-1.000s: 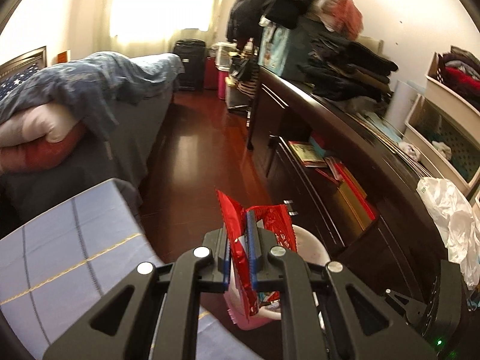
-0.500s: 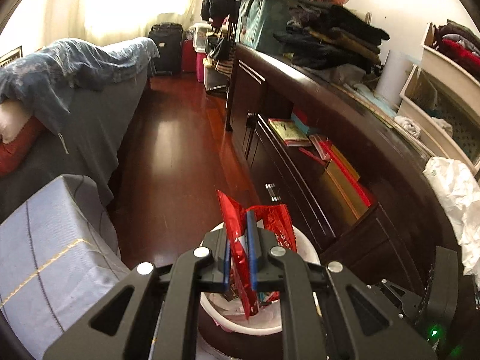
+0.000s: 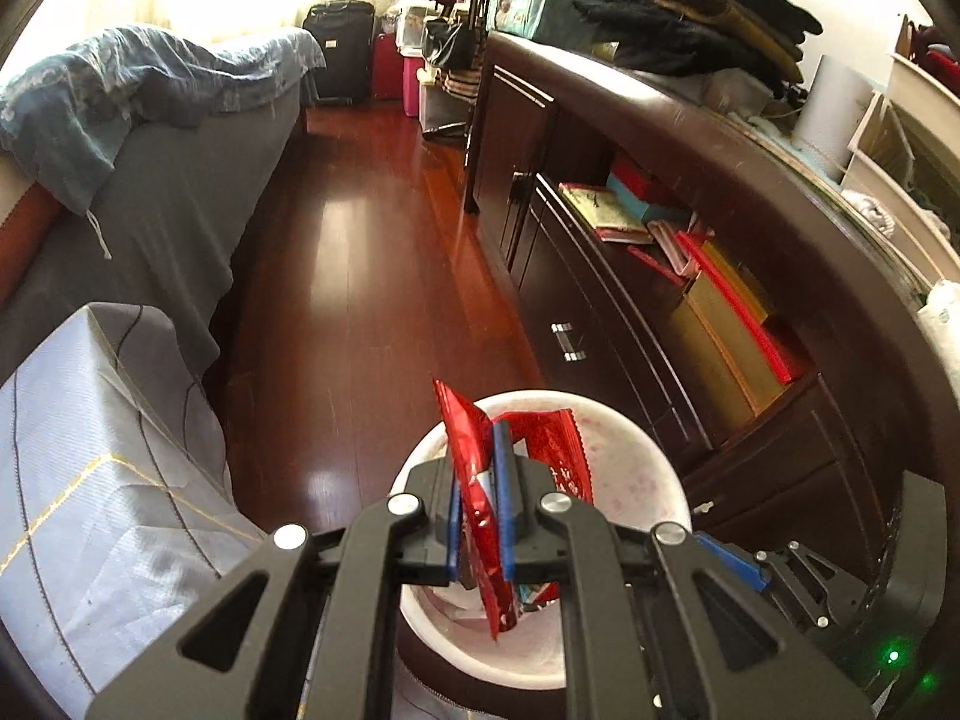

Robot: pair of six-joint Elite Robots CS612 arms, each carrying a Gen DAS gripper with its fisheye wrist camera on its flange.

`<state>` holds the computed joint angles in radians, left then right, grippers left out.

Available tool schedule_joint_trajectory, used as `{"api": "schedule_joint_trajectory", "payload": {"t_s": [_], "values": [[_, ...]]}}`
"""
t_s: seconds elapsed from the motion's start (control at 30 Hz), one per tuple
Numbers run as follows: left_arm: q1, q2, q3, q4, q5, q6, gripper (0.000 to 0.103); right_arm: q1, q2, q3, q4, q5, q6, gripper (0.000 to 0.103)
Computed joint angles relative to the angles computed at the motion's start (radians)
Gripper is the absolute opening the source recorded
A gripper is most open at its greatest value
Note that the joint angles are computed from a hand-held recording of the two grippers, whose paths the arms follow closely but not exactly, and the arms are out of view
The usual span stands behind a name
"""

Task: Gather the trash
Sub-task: 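Carry the snack bag and paper box over the wastebasket and open both tools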

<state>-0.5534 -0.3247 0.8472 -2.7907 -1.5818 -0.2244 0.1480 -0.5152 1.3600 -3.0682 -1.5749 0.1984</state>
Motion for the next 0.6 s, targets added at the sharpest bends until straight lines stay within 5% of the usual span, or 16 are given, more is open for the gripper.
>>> {"api": "schedule_joint_trajectory", "payload": {"t_s": [0.6], "values": [[0.001,0.058,-0.101,0.107,-0.003,0.002,0.011,0.008,0.038,-0.058,0.063,-0.057,0.009,0.057]]}}
